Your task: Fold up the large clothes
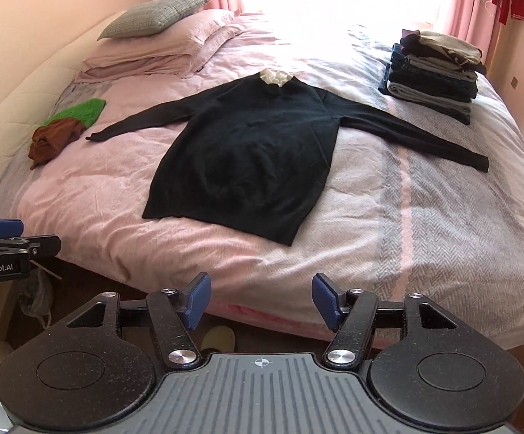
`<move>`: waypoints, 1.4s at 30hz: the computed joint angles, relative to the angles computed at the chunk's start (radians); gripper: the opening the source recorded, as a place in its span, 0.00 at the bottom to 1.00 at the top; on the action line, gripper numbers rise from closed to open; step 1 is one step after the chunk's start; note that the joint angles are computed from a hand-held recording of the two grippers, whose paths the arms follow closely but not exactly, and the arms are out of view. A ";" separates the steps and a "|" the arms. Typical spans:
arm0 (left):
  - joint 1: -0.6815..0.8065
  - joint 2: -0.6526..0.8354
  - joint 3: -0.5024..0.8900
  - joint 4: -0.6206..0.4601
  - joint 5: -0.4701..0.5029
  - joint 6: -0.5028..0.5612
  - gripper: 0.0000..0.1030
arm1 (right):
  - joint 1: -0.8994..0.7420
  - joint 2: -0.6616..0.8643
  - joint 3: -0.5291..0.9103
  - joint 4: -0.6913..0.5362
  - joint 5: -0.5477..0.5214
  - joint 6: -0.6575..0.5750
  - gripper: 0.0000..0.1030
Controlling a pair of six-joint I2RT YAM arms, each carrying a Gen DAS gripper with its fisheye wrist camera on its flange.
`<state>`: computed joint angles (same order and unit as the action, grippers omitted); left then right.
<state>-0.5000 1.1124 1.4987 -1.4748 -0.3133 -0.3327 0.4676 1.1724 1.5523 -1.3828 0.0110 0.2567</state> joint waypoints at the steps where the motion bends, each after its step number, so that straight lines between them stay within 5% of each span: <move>1: -0.003 -0.001 0.004 -0.004 -0.004 -0.003 0.61 | 0.001 -0.001 0.001 -0.002 -0.002 0.000 0.58; 19: 0.009 0.036 0.029 -0.001 0.005 0.017 0.63 | -0.076 0.033 0.002 0.007 -0.073 -0.059 0.59; 29: 0.288 0.120 -0.027 0.208 0.171 0.179 0.63 | -0.194 0.171 0.022 0.112 -0.113 -0.081 0.59; 36: 0.579 0.381 0.058 0.401 0.362 0.277 0.64 | -0.214 0.441 0.202 0.182 -0.103 -0.027 0.59; 42: 0.772 0.804 0.393 0.484 0.467 0.245 0.64 | -0.218 0.817 0.619 0.133 -0.080 0.118 0.59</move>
<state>0.2718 1.9163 1.8913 -0.9903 0.1541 -0.0877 0.2496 1.9898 2.1717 -1.2494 -0.0693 0.3747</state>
